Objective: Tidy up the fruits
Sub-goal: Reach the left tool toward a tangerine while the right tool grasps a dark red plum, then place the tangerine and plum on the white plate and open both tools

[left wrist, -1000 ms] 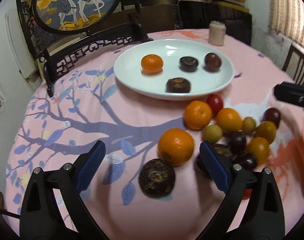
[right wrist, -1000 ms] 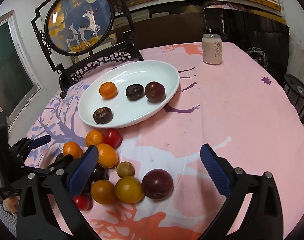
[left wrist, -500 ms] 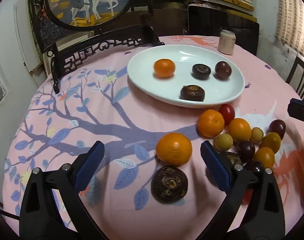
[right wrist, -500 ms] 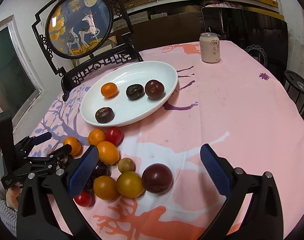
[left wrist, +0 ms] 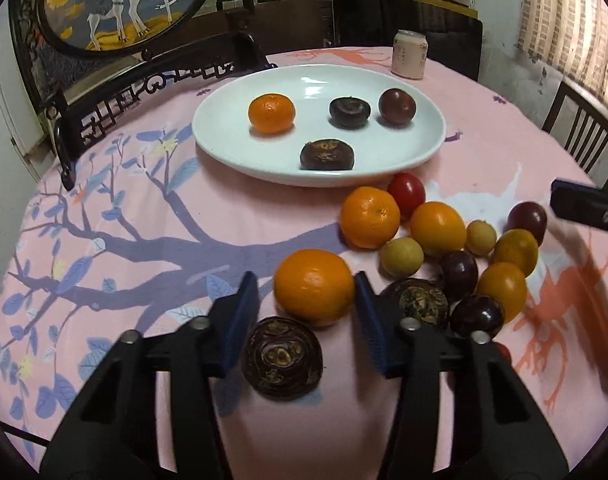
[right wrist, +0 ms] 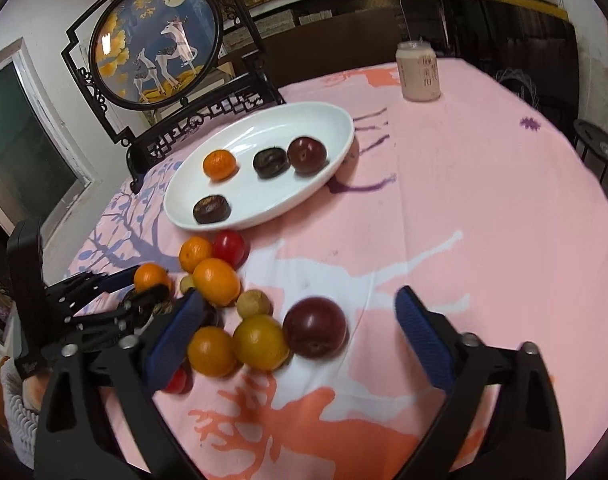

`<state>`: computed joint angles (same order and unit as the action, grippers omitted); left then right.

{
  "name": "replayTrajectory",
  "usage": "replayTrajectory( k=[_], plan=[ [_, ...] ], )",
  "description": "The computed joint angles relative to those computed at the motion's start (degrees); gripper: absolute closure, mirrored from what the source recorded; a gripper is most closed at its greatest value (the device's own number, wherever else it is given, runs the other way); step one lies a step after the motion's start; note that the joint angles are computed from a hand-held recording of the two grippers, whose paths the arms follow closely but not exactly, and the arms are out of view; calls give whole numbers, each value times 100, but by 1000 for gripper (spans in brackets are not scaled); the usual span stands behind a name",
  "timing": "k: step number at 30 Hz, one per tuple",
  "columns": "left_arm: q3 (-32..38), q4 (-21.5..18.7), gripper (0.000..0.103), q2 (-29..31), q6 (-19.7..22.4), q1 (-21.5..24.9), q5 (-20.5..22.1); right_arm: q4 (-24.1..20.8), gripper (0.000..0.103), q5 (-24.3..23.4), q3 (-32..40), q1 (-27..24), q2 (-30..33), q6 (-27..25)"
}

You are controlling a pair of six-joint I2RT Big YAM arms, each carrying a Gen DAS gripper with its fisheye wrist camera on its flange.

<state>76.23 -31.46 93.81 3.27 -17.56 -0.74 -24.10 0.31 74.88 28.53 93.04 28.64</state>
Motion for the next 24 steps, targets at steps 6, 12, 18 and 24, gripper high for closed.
replayTrajectory(
  k=[6, 12, 18, 24],
  plan=[
    [-33, 70, 61, -49, -143, 57, -4, -109, 31, -338, -48, -61, 24, 141],
    [-40, 83, 61, -52, -136, 35, -44, -213, 47, -589, 7, -105, 139, 198],
    [-67, 130, 62, -67, -126, 20, -83, -75, 69, -524, -60, -107, 104, 227],
    [-127, 236, 62, -154, -163, 31, -73, -177, 67, -488, 16, -118, 141, 136]
  ],
)
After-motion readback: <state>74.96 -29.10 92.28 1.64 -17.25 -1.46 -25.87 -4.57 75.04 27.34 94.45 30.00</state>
